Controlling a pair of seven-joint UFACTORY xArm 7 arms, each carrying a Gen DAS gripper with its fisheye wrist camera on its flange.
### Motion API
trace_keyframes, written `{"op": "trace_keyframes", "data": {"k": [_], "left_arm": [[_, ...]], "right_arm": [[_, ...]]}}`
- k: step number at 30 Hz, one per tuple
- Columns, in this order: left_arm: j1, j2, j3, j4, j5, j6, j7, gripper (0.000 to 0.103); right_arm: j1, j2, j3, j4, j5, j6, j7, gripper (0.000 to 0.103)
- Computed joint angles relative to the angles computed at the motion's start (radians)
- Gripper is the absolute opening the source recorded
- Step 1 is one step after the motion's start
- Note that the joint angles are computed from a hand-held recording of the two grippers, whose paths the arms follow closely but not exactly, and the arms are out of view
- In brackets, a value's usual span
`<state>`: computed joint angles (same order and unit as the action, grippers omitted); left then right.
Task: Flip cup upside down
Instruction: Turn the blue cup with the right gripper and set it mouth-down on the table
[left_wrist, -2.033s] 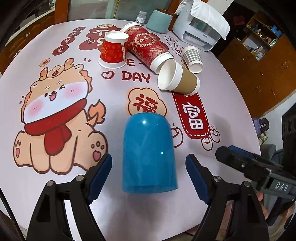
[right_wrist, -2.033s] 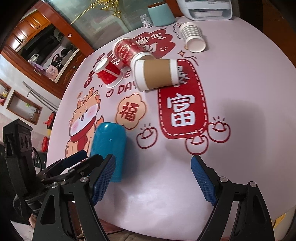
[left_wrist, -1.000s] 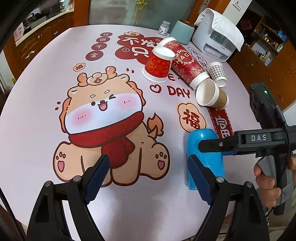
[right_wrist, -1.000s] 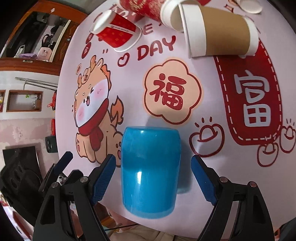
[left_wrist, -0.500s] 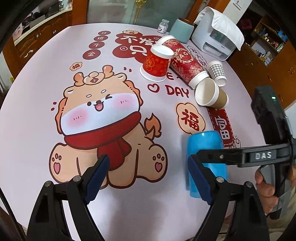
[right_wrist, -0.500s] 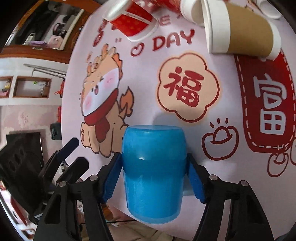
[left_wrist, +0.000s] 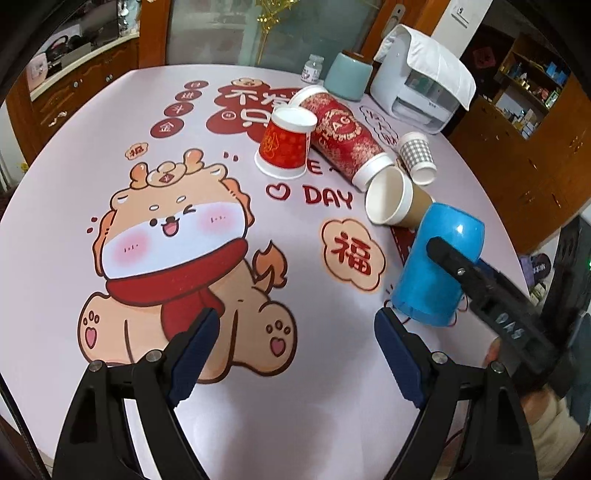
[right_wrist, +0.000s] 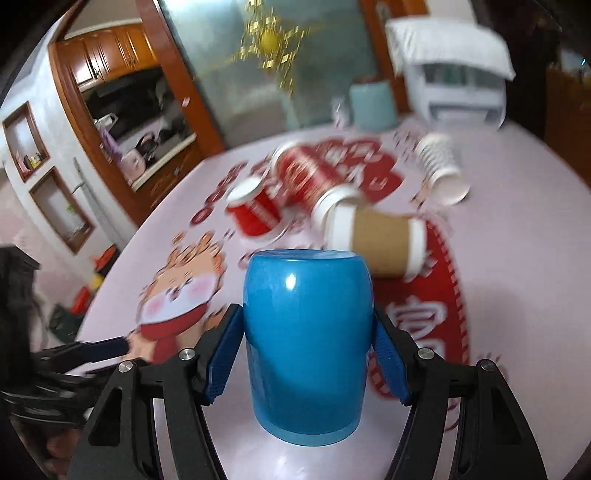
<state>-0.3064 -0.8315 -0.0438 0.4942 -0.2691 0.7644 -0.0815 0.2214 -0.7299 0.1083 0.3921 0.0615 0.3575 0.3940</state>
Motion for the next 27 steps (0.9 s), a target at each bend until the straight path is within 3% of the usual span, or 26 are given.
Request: {"op": "trace_keyframes", "data": {"k": [3, 6, 10, 24, 27], "left_arm": [[0.028, 0.002, -0.052, -0.006, 0.034, -0.043, -0.054, 0.085], [0.044, 0.008, -0.087, -0.008, 0.078, -0.076, -0.107, 0.085], [0.042, 0.021, -0.101, -0.012, 0.110, -0.100, -0.159, 0.085], [0.015, -0.024, -0.125, -0.036, 0.193, -0.088, -0.250, 0.085], [0.007, -0.044, -0.127, -0.038, 0.200, -0.076, -0.255, 0.088]], "right_arm": [[-0.073, 0.005, 0.060, -0.041, -0.039, -0.082, 0.062, 0.068], [-0.094, 0.005, 0.066, -0.075, -0.065, -0.139, 0.082, 0.068], [-0.107, -0.032, 0.083, -0.102, -0.107, -0.147, 0.086, 0.068], [0.008, -0.232, 0.088, -0.172, -0.140, 0.030, 0.049, 0.069], [0.009, -0.251, 0.107, -0.169, -0.147, 0.068, 0.056, 0.073]]}}
